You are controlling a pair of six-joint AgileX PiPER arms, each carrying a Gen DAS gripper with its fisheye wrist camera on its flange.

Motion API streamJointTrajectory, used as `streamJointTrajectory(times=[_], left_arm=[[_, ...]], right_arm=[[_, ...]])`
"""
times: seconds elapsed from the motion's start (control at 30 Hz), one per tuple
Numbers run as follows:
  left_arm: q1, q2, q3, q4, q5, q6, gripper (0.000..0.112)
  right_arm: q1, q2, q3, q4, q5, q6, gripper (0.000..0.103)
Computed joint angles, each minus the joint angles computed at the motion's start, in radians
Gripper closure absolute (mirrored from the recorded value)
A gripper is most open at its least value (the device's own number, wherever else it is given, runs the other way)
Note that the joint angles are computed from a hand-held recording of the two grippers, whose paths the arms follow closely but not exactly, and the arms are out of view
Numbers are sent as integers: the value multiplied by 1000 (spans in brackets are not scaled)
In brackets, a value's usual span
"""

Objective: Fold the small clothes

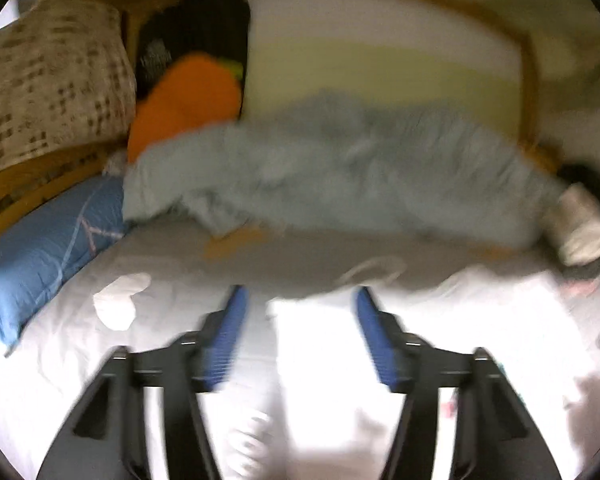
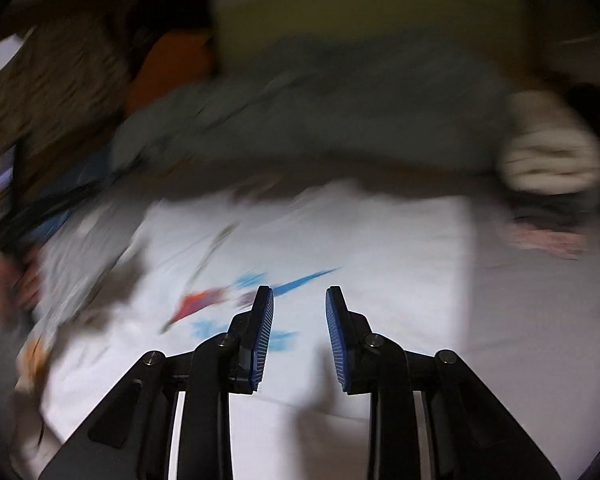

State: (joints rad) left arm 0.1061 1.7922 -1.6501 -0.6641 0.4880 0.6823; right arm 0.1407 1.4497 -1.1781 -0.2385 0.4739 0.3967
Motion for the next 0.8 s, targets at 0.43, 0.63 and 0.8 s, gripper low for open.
streamJointTrajectory(times=[0.43, 0.63, 0.8], left_arm=[[-86, -652, 706, -941, -256, 931, 9], [-68, -811, 910, -1039, -96, 1013, 9], [-288, -885, 1000, -835, -411, 756, 9]], right_arm=[[4, -482, 360, -400, 33, 396, 15], [106, -573, 476, -608, 137, 628, 14], [122, -646, 532, -559, 212, 620, 14]])
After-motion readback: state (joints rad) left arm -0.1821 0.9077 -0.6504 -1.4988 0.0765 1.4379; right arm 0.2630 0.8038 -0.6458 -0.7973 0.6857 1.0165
